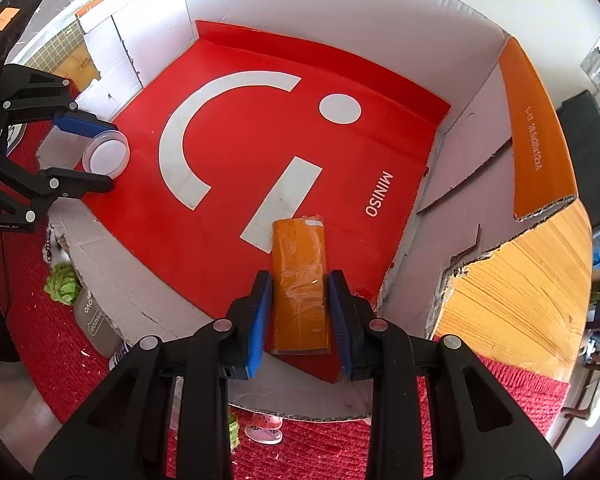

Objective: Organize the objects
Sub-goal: 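Open the left tool to drop the lid while the right tool lowers the orange tube into the box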

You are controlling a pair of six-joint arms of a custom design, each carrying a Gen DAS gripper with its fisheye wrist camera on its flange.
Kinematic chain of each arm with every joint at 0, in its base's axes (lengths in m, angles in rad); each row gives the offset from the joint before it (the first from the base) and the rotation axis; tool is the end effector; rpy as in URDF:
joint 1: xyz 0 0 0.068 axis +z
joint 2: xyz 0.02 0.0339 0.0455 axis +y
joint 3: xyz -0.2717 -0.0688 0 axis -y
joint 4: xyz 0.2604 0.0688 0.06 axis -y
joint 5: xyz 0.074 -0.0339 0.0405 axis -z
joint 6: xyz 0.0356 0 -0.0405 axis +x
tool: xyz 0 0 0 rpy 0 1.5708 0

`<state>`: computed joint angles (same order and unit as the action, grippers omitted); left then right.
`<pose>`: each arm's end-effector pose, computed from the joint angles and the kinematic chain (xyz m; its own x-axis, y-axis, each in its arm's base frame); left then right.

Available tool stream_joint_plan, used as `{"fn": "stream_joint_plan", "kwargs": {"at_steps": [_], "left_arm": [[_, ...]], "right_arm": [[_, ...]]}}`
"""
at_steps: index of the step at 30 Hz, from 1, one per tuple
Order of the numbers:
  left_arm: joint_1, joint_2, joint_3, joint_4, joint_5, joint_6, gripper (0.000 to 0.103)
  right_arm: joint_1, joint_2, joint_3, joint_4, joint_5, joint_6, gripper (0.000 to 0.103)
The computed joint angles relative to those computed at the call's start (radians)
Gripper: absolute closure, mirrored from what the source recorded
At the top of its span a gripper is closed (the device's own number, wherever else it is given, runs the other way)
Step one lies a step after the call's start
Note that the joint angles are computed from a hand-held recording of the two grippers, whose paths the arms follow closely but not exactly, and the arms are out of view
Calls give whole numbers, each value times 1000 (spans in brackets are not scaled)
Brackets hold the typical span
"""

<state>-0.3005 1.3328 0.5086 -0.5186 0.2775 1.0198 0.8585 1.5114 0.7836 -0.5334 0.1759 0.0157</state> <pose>0.1894 -0.0689 0.1217 -0.1942 0.9180 -0.3457 0.9728 0.2257 0.0529 0.1821 0.2014 0.1524 -0.6336 -0.7101 -0.3072 -0.7005 0.6951 -0.1619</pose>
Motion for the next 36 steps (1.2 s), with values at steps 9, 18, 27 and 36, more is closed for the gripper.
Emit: {"fn": "stream_joint_plan", "kwargs": {"at_steps": [9, 18, 27, 36], "left_arm": [[17, -1, 10, -31, 11, 19, 60], [31, -5, 11, -34, 14, 8, 57], [58, -16, 9, -47, 20, 26, 57], [49, -32, 3, -42, 40, -14, 57]], "right_arm": [[12, -35, -33, -6, 7, -5, 75], [22, -58, -52, -17, 11, -1, 75], [32, -38, -42, -9, 14, 5, 74], [46, -114, -90, -20, 20, 29, 74]]}}
